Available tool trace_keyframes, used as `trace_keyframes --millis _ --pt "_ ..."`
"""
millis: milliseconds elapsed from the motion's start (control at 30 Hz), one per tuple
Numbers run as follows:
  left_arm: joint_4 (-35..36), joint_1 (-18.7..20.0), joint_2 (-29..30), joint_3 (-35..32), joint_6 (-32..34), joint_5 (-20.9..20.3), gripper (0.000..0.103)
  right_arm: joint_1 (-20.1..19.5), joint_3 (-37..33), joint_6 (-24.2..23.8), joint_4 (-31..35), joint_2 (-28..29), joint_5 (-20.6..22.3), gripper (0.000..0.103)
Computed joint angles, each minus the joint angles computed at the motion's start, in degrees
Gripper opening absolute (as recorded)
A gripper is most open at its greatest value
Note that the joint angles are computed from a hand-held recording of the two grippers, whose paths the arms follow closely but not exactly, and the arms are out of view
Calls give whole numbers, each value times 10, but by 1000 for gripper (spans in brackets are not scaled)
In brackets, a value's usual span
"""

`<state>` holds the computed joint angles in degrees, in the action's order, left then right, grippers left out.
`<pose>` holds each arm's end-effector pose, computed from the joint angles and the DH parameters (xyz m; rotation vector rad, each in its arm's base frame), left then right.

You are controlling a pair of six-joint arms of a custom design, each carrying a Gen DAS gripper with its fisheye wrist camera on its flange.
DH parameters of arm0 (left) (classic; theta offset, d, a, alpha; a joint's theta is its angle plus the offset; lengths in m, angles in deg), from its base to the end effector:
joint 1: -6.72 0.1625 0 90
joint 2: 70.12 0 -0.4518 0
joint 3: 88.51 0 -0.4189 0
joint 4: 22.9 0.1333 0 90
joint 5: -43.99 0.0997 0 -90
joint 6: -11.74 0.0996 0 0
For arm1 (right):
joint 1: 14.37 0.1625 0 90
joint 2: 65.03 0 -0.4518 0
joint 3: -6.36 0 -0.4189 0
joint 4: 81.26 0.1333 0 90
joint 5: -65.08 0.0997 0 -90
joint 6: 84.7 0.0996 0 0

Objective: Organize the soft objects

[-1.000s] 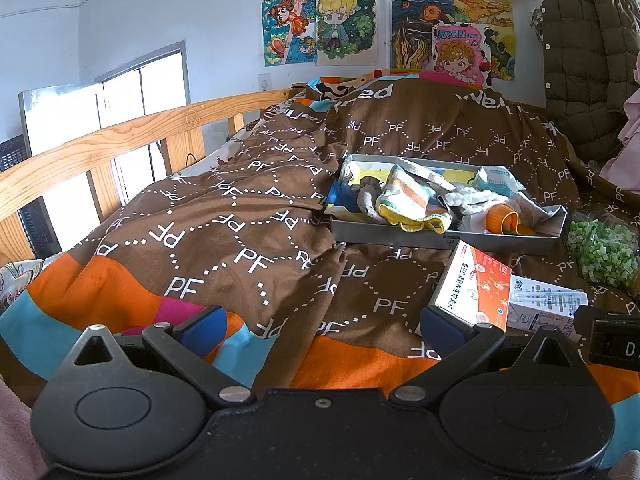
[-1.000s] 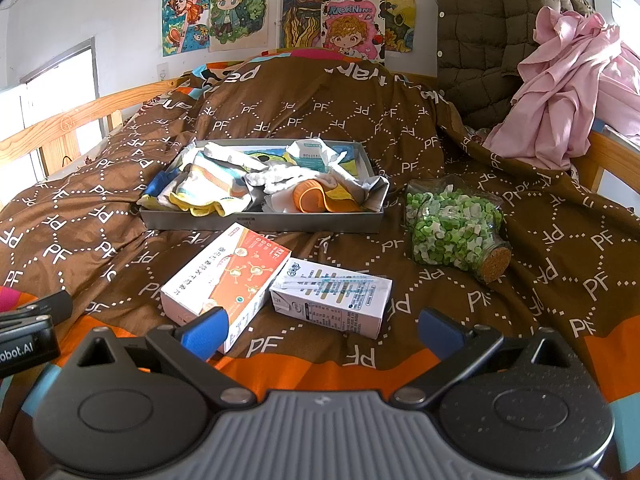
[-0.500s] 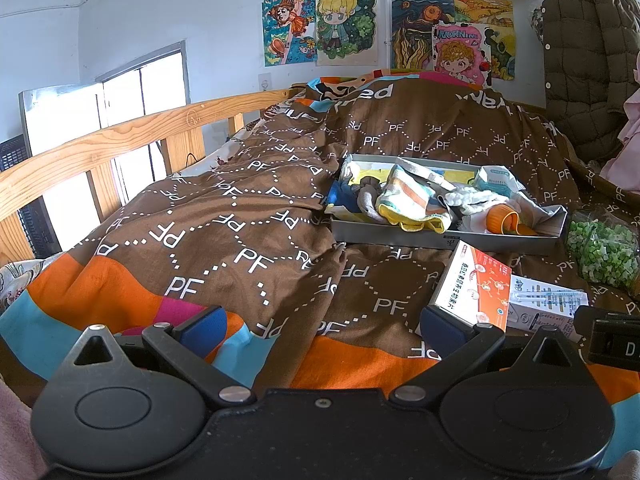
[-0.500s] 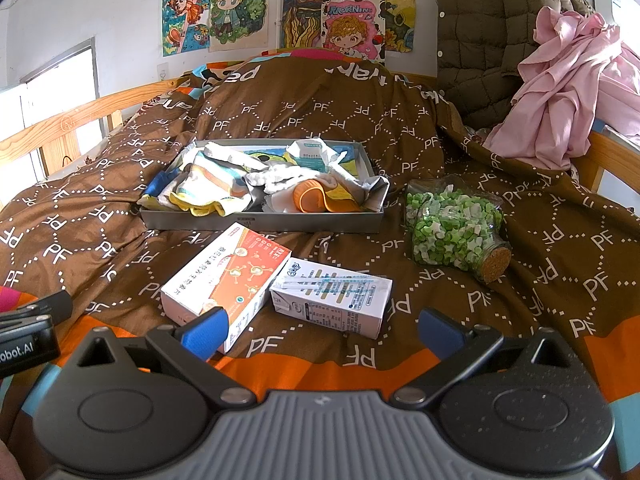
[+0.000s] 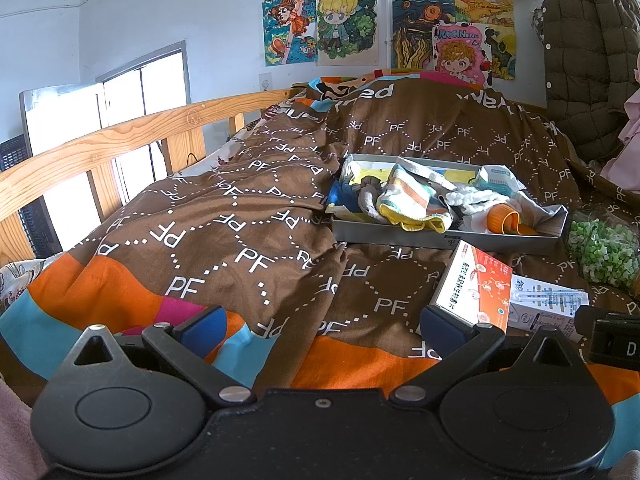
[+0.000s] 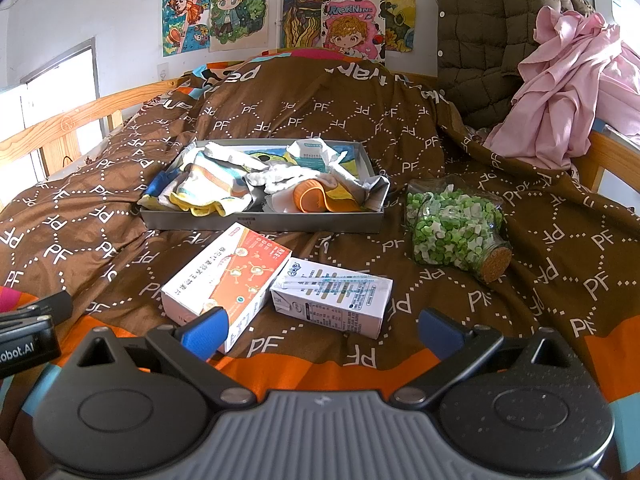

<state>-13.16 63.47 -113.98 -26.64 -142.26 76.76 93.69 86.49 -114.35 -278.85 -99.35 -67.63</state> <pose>-0.2162 -0.7257 0.2327 0.3990 1.9802 -1.2223 0.3033 -0.7181 0.1701 0.3926 -2.0801 1.1454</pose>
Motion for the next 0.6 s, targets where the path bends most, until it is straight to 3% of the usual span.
trace_keyframes --millis 600 --pt "-13 -3 -4 7 10 -6 102 0 0 0 0 0 0 103"
